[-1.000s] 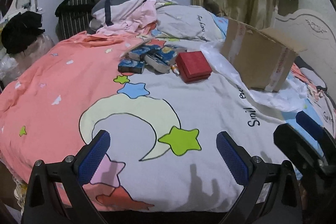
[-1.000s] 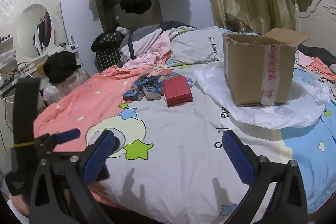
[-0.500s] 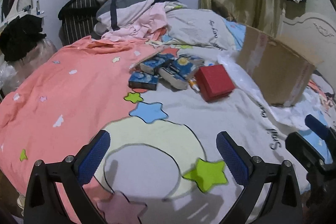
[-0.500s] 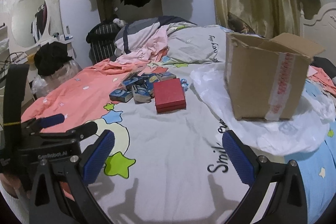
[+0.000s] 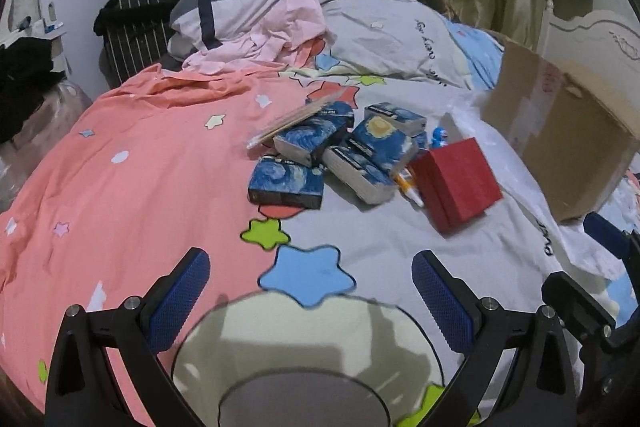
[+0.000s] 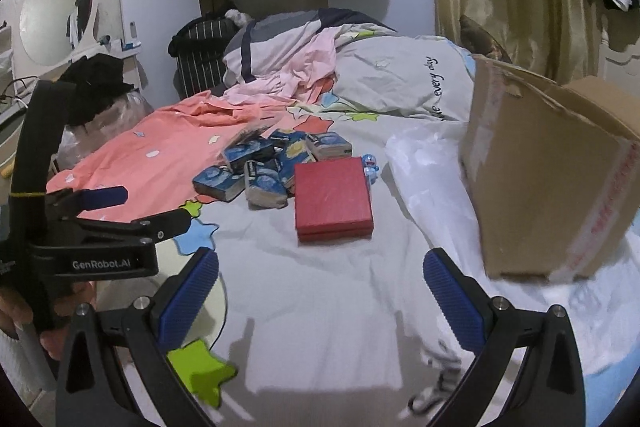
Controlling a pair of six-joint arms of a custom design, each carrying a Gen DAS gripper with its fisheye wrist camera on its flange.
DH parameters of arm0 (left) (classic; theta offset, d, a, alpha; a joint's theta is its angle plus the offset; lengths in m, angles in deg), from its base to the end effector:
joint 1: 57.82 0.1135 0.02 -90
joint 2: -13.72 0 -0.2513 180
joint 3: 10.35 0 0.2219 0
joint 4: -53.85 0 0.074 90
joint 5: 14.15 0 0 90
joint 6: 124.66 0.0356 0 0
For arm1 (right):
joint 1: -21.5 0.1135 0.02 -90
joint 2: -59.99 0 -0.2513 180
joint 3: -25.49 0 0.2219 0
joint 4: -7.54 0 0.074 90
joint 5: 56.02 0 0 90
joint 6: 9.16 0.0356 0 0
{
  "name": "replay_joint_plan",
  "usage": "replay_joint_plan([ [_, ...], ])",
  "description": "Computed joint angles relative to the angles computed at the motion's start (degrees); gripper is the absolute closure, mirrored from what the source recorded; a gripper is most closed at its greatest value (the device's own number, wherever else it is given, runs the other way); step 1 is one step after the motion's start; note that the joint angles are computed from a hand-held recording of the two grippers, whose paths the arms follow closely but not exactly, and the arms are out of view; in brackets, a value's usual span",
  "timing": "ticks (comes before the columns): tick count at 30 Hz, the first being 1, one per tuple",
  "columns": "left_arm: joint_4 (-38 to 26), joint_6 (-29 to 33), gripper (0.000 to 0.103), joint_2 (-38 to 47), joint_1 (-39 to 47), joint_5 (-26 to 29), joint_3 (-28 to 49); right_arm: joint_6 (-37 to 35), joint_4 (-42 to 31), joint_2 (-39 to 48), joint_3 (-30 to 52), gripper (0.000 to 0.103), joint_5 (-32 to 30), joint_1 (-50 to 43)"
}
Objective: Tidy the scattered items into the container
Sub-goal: 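Move both tools toward the red box among the tissue packs, then close the right gripper on the red box while the left gripper grasps a tissue pack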
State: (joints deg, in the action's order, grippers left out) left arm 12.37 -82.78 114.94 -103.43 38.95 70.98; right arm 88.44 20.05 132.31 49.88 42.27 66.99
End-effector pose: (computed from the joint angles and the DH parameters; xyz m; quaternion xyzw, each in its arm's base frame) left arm 0.2438 -0.2185 0.1946 -0.0984 0.9172 0.0385 0.3841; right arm 0.1308 0.1257 0.1249 -0.2564 0.8491 0.1469 0.4378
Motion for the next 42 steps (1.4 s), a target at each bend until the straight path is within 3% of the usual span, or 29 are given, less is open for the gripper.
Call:
replay_joint_plan([
  [6,3.68,5.56,0.000,3.46,5.18,5.50,1.82,-3.43,1.23,10.49,7.23,0.000,-4.81,-3.85],
  [13,2.57,9.27,0.000,9.62,10.10,11.68,8.81,-6.87,0.37,18.93,14.47,0.000,-7.48,-6.48],
  [23,2.53,9.56,0.000,17.13,14.78,21.15,19.25,-10.36,-1.41,24.70,20.34,0.000,-9.46,-10.30],
  [32,-2.90,10.20,0.000,23.10,15.08,20.11,28.69,-10.69,-1.41,28.28,23.11,0.000,-11.17,-12.07],
  [42,-1.78,9.62,0.000,22.69,16.04,21.88,28.10,-11.07,-0.96,30.58,23.83,0.000,-11.48,-10.58],
])
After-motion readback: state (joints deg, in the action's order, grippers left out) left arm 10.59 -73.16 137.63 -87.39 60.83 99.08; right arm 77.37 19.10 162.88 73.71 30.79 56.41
